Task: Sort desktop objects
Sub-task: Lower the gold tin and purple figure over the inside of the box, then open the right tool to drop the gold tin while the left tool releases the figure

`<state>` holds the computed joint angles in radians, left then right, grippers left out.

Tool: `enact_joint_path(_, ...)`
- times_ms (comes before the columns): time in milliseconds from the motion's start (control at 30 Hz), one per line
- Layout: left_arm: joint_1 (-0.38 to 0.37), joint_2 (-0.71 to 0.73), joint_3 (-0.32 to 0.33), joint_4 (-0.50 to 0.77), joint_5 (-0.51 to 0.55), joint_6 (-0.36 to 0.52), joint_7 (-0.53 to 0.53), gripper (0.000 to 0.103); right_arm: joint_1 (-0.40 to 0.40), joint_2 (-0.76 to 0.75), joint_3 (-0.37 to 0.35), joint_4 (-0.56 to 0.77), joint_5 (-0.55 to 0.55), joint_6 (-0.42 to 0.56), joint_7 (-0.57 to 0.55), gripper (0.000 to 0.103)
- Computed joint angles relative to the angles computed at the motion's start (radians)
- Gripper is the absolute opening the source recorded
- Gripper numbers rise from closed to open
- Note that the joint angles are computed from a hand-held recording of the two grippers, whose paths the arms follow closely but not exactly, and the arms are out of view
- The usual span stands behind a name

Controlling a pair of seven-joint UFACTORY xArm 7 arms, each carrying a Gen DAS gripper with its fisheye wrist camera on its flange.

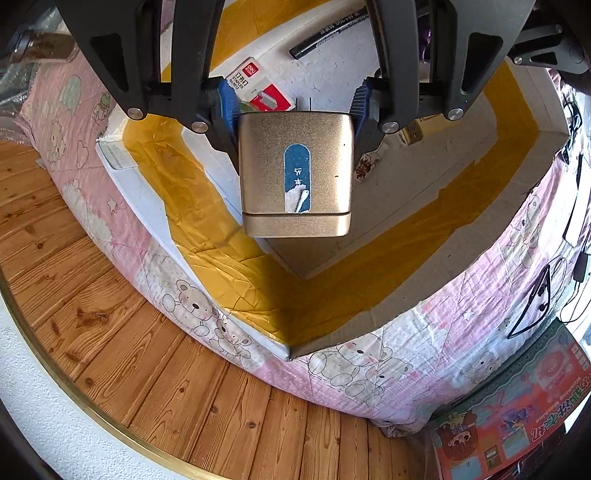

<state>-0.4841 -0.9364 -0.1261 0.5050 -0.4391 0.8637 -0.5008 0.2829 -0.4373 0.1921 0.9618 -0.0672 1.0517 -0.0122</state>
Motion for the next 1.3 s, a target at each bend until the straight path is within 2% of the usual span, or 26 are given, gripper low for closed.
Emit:
enact_joint_path(367, 0.005, 0.016, 0.013, -0.004, -0.007, -0.010, 0.011, 0.018, -0.007, 0.114, 0.007, 0.047, -0.041, -0.014, 0.051, 0.050)
enact_joint_path(733, 0.007, 0.029, 0.018, -0.002, -0.012, -0.015, 0.018, 0.017, -0.002, 0.168, 0.001, 0.068, -0.074, -0.032, 0.088, 0.050)
enact_joint_path(867, 0.010, 0.032, 0.017, 0.000, -0.010, -0.012, 0.018, 0.021, -0.008, 0.166, -0.004, 0.065, -0.078, -0.043, 0.109, 0.050)
enact_joint_path(900, 0.011, 0.031, 0.017, 0.001, -0.008, -0.011, 0.019, 0.022, -0.010, 0.163, -0.005, 0.062, -0.082, -0.046, 0.115, 0.053)
enact_joint_path(1100, 0.018, 0.000, 0.031, -0.011, -0.005, 0.011, 0.029, 0.026, -0.013, 0.136, -0.019, 0.053, -0.049, -0.043, 0.104, 0.053)
enact_joint_path(1300, 0.035, -0.005, 0.018, 0.002, 0.009, 0.023, 0.022, 0.028, -0.012, 0.069, -0.029, 0.011, -0.009, -0.037, 0.074, 0.053)
